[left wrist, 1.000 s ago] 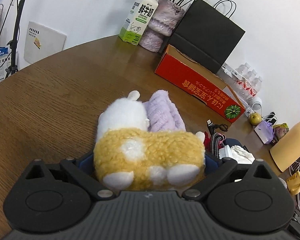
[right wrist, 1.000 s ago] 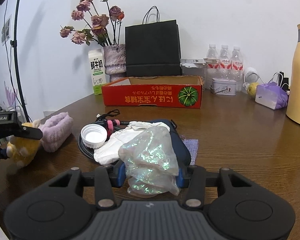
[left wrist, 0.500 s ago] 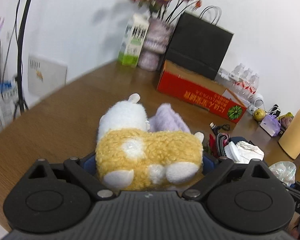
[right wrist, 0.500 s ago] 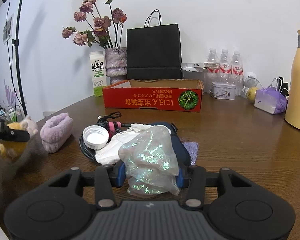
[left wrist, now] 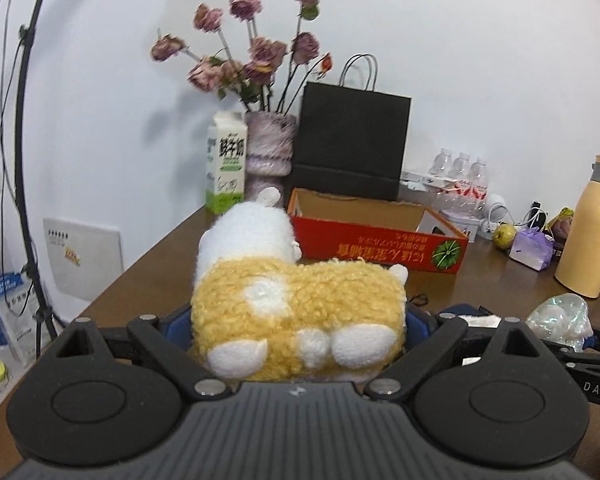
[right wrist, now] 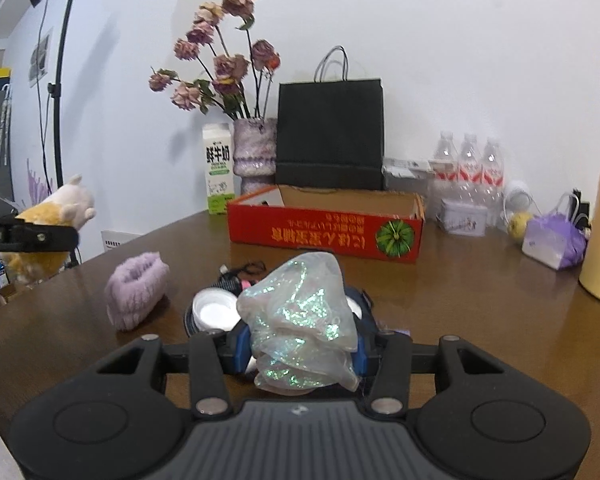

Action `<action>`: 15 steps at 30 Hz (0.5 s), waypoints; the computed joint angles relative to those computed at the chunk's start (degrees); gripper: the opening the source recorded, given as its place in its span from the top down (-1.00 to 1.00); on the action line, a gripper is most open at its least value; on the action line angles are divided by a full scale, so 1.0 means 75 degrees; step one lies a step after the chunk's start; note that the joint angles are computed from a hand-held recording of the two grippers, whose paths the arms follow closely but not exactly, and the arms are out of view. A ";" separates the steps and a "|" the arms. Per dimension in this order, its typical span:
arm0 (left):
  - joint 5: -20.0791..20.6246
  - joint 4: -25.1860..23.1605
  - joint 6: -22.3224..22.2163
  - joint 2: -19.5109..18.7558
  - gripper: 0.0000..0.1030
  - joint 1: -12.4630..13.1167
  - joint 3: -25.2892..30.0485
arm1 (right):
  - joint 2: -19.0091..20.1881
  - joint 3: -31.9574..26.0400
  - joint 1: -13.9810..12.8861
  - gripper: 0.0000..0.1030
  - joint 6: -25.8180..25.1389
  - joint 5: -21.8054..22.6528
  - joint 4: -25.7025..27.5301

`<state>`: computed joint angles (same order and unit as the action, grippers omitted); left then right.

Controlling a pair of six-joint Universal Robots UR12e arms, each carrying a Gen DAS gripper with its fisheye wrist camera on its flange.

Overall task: Organize objects
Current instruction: 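Carry the plush toy with the left tool while the right tool carries the bag toward the red box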

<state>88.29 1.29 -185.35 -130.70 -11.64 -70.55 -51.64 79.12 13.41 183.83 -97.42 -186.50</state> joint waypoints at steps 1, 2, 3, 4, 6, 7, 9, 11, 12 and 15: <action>-0.0017 -0.0008 0.0025 -0.0035 -0.86 -0.0014 0.0073 | 0.0016 -0.0060 -0.0006 0.12 -0.0011 0.0024 0.0036; -0.0025 -0.0058 0.0049 -0.0084 -0.87 -0.0030 0.0186 | 0.0037 -0.0133 -0.0014 0.12 -0.0010 0.0059 0.0080; -0.0031 -0.0093 0.0056 -0.0121 -0.87 -0.0036 0.0262 | 0.0051 -0.0189 -0.0024 0.12 0.0000 0.0105 0.0120; -0.0030 -0.0139 0.0058 -0.0171 -0.87 -0.0049 0.0367 | 0.0069 -0.0243 -0.0031 0.12 0.0024 0.0147 0.0147; -0.0078 -0.0243 0.0060 -0.0301 -0.87 -0.0069 0.0621 | 0.0111 -0.0375 -0.0055 0.12 0.0086 0.0239 0.0250; -0.0116 -0.0280 0.0066 -0.0356 -0.87 -0.0070 0.0723 | 0.0135 -0.0437 -0.0069 0.12 0.0122 0.0285 0.0294; -0.0092 -0.0416 0.0083 -0.0505 -0.87 -0.0100 0.1004 | 0.0207 -0.0614 -0.0095 0.12 0.0197 0.0375 0.0378; -0.0070 -0.0564 0.0081 -0.0657 -0.87 -0.0125 0.1294 | 0.0291 -0.0796 -0.0115 0.12 0.0239 0.0392 0.0440; -0.0031 -0.0669 0.0053 -0.0740 -0.87 -0.0142 0.1464 | 0.0331 -0.0881 -0.0129 0.12 0.0258 0.0404 0.0469; 0.0069 -0.0908 -0.0014 -0.1007 -0.87 -0.0185 0.2000 | 0.0480 -0.1213 -0.0179 0.12 0.0348 0.0443 0.0622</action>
<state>88.81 -5.53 -185.45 -138.25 -13.03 -55.56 -48.03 70.02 12.06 186.44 -94.09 -181.83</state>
